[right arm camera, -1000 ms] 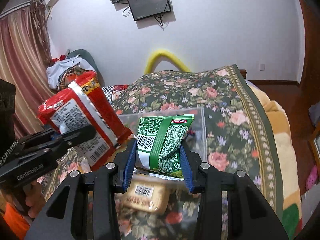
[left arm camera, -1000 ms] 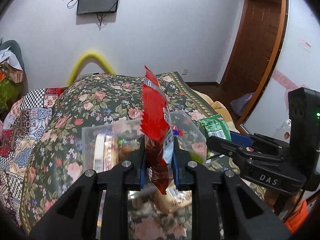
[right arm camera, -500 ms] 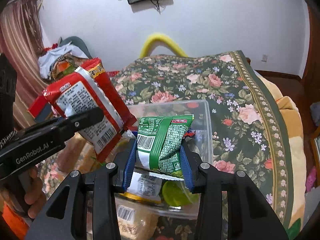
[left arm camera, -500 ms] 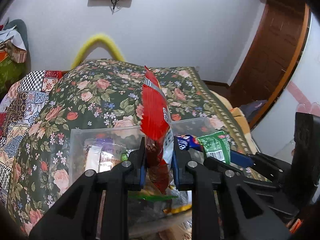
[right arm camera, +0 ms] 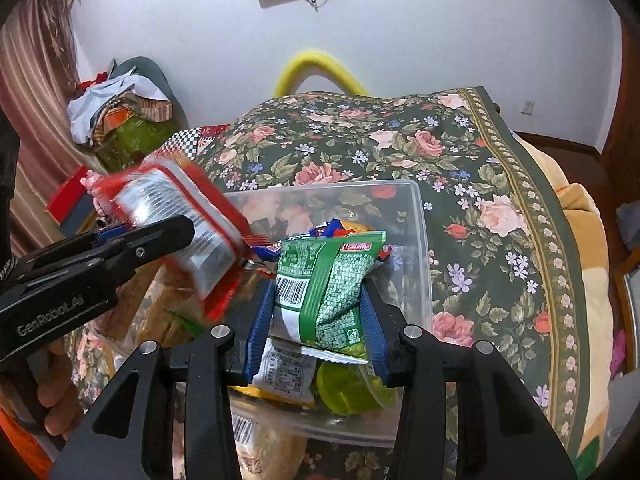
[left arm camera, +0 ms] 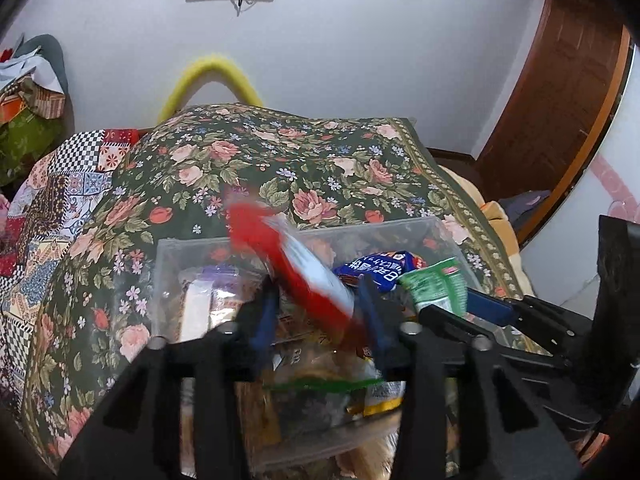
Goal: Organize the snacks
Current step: 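Drop red bag and green bag into the clear box, open both tools, then grasp the gold-wrapped bar with left tool while right tool grasps square bread cake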
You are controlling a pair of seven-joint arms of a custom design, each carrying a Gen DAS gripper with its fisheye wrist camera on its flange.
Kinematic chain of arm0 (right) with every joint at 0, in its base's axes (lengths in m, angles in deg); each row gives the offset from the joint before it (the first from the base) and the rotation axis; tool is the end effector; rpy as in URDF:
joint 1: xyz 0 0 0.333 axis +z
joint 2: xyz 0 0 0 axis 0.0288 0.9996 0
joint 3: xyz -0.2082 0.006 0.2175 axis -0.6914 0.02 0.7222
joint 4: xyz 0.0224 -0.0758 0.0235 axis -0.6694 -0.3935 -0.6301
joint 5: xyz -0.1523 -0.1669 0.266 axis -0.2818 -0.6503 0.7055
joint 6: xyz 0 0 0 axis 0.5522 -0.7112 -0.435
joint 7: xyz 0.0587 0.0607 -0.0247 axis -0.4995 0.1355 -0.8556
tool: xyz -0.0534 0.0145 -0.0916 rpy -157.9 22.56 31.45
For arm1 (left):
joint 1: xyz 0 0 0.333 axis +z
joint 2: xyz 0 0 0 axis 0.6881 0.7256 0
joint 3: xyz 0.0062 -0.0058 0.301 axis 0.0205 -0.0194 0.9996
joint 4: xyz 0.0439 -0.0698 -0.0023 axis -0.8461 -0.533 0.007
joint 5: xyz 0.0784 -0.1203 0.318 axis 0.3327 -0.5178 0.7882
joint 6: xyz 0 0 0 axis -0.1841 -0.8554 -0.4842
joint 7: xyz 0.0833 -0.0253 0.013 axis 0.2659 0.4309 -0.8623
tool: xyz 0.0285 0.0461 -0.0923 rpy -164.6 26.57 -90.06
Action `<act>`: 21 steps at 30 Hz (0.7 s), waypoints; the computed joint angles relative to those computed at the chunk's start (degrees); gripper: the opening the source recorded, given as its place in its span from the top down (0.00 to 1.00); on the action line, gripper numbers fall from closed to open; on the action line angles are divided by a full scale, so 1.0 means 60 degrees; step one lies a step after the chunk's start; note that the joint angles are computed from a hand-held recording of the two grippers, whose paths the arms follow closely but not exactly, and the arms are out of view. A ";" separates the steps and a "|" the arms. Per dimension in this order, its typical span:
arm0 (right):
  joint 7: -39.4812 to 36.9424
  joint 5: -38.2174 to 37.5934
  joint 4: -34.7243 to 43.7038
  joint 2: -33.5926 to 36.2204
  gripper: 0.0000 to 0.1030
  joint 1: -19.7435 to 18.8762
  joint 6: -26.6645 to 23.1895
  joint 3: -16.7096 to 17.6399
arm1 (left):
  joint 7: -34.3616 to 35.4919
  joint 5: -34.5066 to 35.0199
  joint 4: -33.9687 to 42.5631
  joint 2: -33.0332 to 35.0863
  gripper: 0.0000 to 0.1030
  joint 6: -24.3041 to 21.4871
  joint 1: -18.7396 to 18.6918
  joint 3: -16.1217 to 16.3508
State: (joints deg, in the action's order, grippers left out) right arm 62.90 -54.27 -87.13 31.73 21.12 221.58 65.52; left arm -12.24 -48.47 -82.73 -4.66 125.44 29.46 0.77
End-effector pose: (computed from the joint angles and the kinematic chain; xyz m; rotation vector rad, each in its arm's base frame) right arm 0.4658 0.1377 0.5173 -1.8191 1.5350 -0.3659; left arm 0.4807 -0.2576 0.5481 -1.7384 1.9977 -0.9975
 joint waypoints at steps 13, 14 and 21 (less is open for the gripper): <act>0.0484 -0.0662 -0.0919 -0.1581 0.52 0.0149 0.0151 -0.0093 | 0.1011 -0.0575 -0.1140 -0.1998 0.41 -0.0031 -0.0100 0.0163; 0.0506 -0.0697 -0.1034 -0.1728 0.51 0.0175 0.0135 -0.0114 | 0.1103 -0.0586 -0.1294 -0.2205 0.40 -0.0064 -0.0090 0.0180; 0.0797 -0.0877 -0.1880 -0.2553 0.45 0.0422 -0.0137 -0.0160 | 0.1580 -0.0558 -0.2517 -0.3578 0.27 -0.0577 0.0100 0.0314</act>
